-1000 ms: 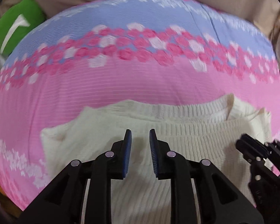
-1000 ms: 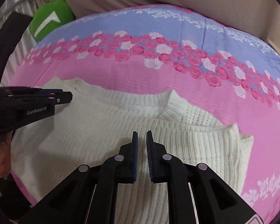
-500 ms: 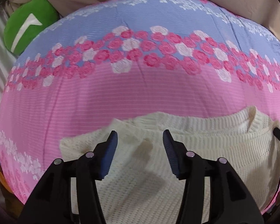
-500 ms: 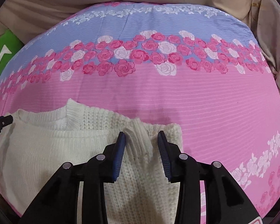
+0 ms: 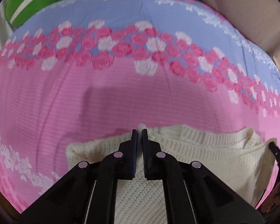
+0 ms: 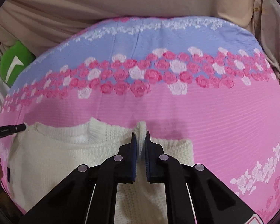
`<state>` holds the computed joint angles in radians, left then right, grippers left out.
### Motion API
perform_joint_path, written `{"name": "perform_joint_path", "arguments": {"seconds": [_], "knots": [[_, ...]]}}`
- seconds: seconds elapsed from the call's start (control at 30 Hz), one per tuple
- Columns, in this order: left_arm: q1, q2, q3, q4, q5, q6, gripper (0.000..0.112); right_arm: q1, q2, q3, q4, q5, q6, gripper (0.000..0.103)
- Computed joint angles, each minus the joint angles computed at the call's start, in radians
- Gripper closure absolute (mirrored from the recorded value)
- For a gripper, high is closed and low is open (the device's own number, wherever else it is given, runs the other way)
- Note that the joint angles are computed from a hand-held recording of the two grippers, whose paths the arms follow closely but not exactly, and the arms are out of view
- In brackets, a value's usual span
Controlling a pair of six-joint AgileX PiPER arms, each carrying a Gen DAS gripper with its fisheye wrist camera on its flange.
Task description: Fold small clothes
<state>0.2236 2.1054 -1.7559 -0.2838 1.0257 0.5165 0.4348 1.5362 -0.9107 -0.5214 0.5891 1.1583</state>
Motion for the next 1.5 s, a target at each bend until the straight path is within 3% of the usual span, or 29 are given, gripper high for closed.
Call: {"name": "perform_joint_path", "arguments": {"seconds": [0.07,0.17,0.23,0.3,0.37,0.47,0.53,0.73,0.83,0.9,0.93,1.03,1.1,1.13,1.2,1.23,1.27,1.3,1.33,1.37,1.43,1.5], "knots": [[-0.004,0.001,-0.013,0.018,-0.015,-0.006,0.109,0.007,-0.015,-0.002,-0.060,0.028,0.059,0.096],[-0.035,0.041,0.000,0.118,-0.065,-0.045,0.109,-0.046,0.102,-0.008,0.041,0.027,-0.057,0.096],[-0.054,0.010,0.058,0.161,-0.140,-0.047,0.108,-0.041,0.091,0.007,0.049,0.030,-0.043,0.096],[-0.064,-0.033,0.072,0.182,-0.121,-0.065,0.105,0.015,0.013,0.000,0.005,0.093,0.037,0.093],[-0.068,-0.124,0.148,0.193,-0.157,-0.056,0.105,0.115,-0.065,-0.004,-0.069,0.177,0.135,0.086],[-0.066,-0.265,0.265,0.159,-0.152,0.003,0.103,0.274,-0.118,-0.021,-0.076,0.256,0.182,0.086],[-0.068,-0.366,0.367,0.124,-0.145,0.056,0.102,0.371,-0.107,-0.037,-0.040,0.254,0.183,0.086],[-0.113,-0.546,0.614,0.094,-0.144,0.138,0.096,0.548,0.033,-0.068,0.070,0.111,0.150,0.086],[-0.123,-0.600,0.712,0.114,-0.170,0.137,0.096,0.598,0.063,-0.043,0.065,0.118,0.169,0.087],[-0.117,-0.621,0.767,0.135,-0.197,0.137,0.096,0.610,0.044,0.014,0.060,0.127,0.219,0.088],[-0.111,-0.617,0.780,0.141,-0.209,0.139,0.096,0.614,0.028,0.050,0.046,0.137,0.254,0.098],[-0.075,-0.611,0.823,0.165,-0.235,0.141,0.096,0.563,-0.079,0.179,0.038,0.116,0.307,0.103],[-0.044,-0.607,0.839,0.173,-0.246,0.141,0.096,0.525,-0.145,0.204,0.005,0.178,0.333,0.100],[-0.034,-0.607,0.844,0.177,-0.252,0.141,0.096,0.487,-0.165,0.203,-0.001,0.191,0.308,0.090],[-0.015,-0.597,0.848,0.197,-0.270,0.130,0.096,0.373,-0.185,0.212,0.029,0.147,0.194,0.089],[-0.008,-0.590,0.850,0.213,-0.283,0.120,0.096,0.328,-0.174,0.209,-0.003,0.170,0.185,0.100],[0.001,-0.583,0.851,0.228,-0.297,0.111,0.096,0.293,-0.173,0.210,-0.049,0.228,0.216,0.102],[0.015,-0.576,0.851,0.244,-0.307,0.100,0.096,0.247,-0.199,0.226,-0.067,0.269,0.264,0.102],[0.031,-0.570,0.844,0.249,-0.307,0.101,0.096,0.215,-0.241,0.243,-0.084,0.325,0.334,0.091],[0.052,-0.564,0.835,0.249,-0.302,0.107,0.096,0.210,-0.289,0.258,-0.090,0.359,0.372,0.087],[0.103,-0.559,0.814,0.230,-0.294,0.133,0.096,0.279,-0.378,0.269,-0.100,0.442,0.398,0.087],[0.156,-0.549,0.790,0.184,-0.277,0.176,0.086,0.436,-0.392,0.243,-0.085,0.497,0.401,0.088]]}}
